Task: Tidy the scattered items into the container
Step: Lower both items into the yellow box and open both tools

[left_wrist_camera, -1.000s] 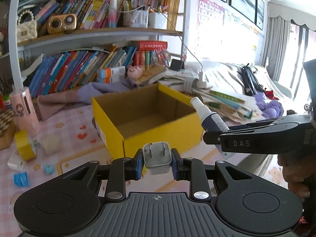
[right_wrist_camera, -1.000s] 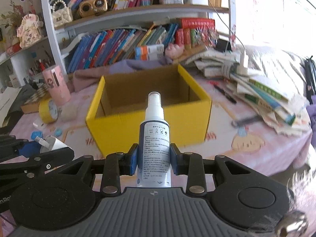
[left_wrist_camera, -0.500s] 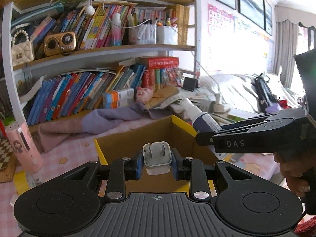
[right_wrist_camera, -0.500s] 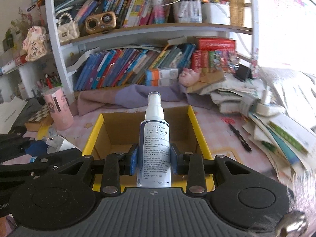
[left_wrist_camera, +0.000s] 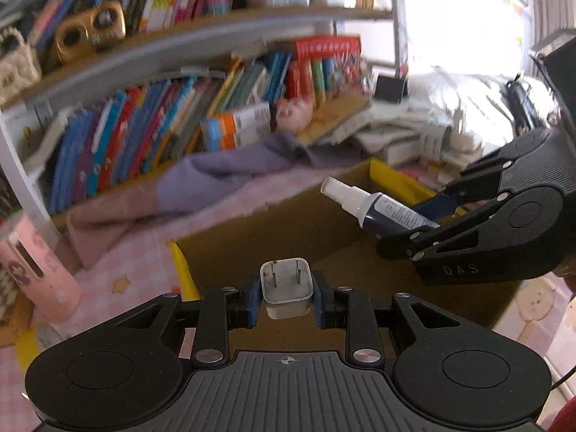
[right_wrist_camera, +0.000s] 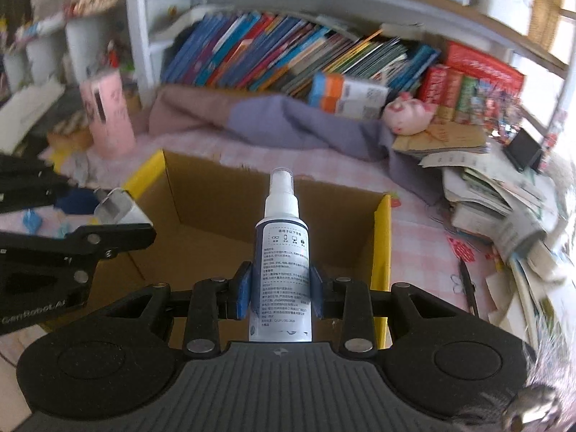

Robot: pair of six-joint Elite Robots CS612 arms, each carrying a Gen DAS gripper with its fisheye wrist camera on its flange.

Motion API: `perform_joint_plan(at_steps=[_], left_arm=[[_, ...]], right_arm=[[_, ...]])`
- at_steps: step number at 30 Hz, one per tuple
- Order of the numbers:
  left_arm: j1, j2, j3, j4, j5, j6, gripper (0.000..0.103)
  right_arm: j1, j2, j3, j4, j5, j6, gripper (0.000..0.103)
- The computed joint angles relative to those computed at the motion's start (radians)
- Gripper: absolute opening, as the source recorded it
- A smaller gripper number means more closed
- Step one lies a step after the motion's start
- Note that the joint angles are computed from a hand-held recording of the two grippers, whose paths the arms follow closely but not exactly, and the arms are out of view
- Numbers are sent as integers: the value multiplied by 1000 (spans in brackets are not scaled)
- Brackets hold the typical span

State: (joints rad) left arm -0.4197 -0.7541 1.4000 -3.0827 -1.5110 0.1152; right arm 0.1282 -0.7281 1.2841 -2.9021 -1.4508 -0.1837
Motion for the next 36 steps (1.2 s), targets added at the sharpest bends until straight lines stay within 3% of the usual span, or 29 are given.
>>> perform_joint_plan(at_steps=[9,17,21,23,26,29,36], left_arm=[[-18,34,-61,182,70,30,27],[-27,31,-67,229,109,29,29],[-28,30,-66,233,106,32,33],[-28,31,-63,213,100,40,50],[-34,29,-41,137,132,29,62],[-38,24,-20,79,153,-11,72],[-46,-3,34,-42,186,-51,84]], right_arm=[[5,75,-138,251,11,-218,31],[9,96,-195,383,7,-255,31],[4,92,-186,380,18,-247,31],[3,92,-183,360,26,-245,32],[3,87,-167,323,18,-230,36],[-1,78,-144,275,24,-206,39],[-4,40,-62,102,35,-178,44]])
